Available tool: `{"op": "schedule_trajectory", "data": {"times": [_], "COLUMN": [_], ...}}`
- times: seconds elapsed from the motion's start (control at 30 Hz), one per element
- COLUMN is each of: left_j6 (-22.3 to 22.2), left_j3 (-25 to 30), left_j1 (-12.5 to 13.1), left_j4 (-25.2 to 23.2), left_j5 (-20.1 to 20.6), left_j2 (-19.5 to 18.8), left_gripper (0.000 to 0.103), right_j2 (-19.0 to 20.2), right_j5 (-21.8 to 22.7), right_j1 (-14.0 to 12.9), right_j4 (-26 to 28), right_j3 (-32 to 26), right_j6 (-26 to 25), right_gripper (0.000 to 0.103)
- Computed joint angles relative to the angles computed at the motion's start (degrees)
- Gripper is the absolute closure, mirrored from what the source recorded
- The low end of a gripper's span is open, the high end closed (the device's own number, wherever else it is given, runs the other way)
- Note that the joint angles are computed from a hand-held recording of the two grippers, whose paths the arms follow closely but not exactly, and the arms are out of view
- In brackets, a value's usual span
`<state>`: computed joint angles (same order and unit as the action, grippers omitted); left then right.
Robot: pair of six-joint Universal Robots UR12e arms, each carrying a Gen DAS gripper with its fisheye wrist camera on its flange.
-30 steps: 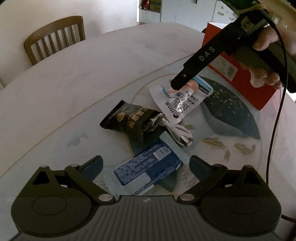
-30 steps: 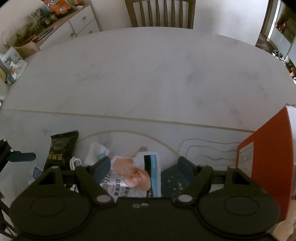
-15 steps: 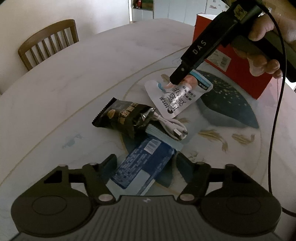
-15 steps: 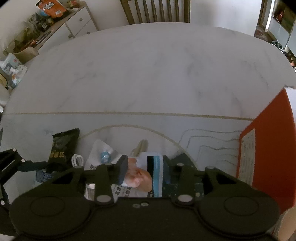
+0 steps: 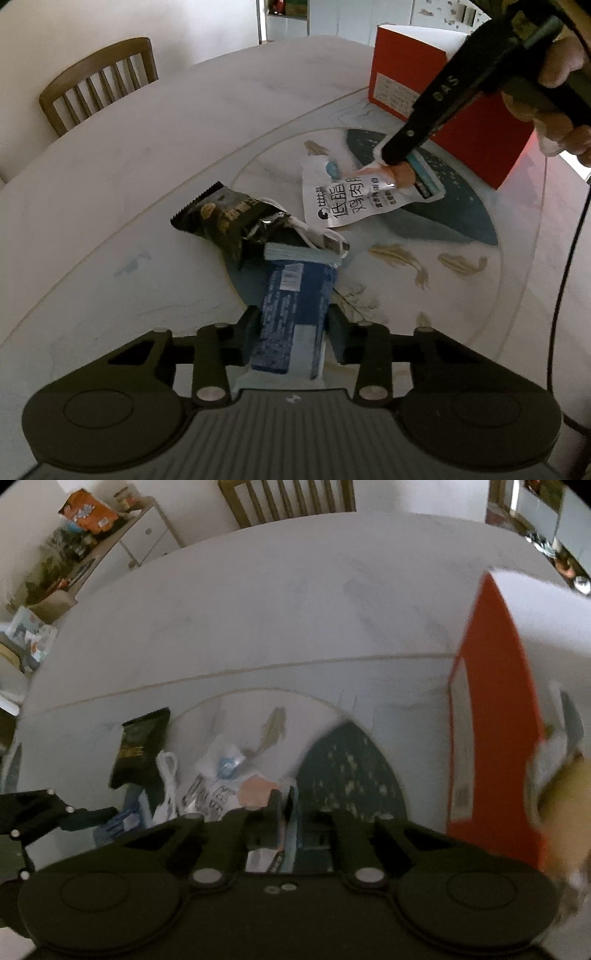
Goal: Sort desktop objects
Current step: 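Grasp the blue wrapped bar with the left tool while the right tool grasps the white chicken pouch, then carry the blue bar and white pouch over the shoebox with both tools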
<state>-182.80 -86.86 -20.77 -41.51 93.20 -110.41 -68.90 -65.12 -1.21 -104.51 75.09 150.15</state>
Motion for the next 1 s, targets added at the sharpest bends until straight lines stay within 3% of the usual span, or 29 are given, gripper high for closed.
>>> {"op": "schedule_trajectory", "data": {"times": [0.37, 0.6, 1.0], "left_j6": [-3.0, -5.2, -5.2], "left_j3": [0.0, 0.1, 1.8], "left_j1": [-1.3, -1.5, -2.3], "left_j4": [-1.5, -2.2, -2.8], "left_j5": [2.8, 2.3, 0.9], "left_j2": [0.5, 1.3, 1.8], "left_gripper": [0.067, 0.067, 0.067], "right_j2": [-3.0, -4.8, -7.6], "right_j5": [3.1, 5.5, 8.2], "right_j1": [-1.7, -3.1, -5.7], "right_j4": [-2.3, -3.1, -3.9], "right_j3": [3.5, 5.1, 7.4], "right_j6": [3.6, 4.1, 4.7], "right_gripper": [0.103, 0.103, 0.103]}}
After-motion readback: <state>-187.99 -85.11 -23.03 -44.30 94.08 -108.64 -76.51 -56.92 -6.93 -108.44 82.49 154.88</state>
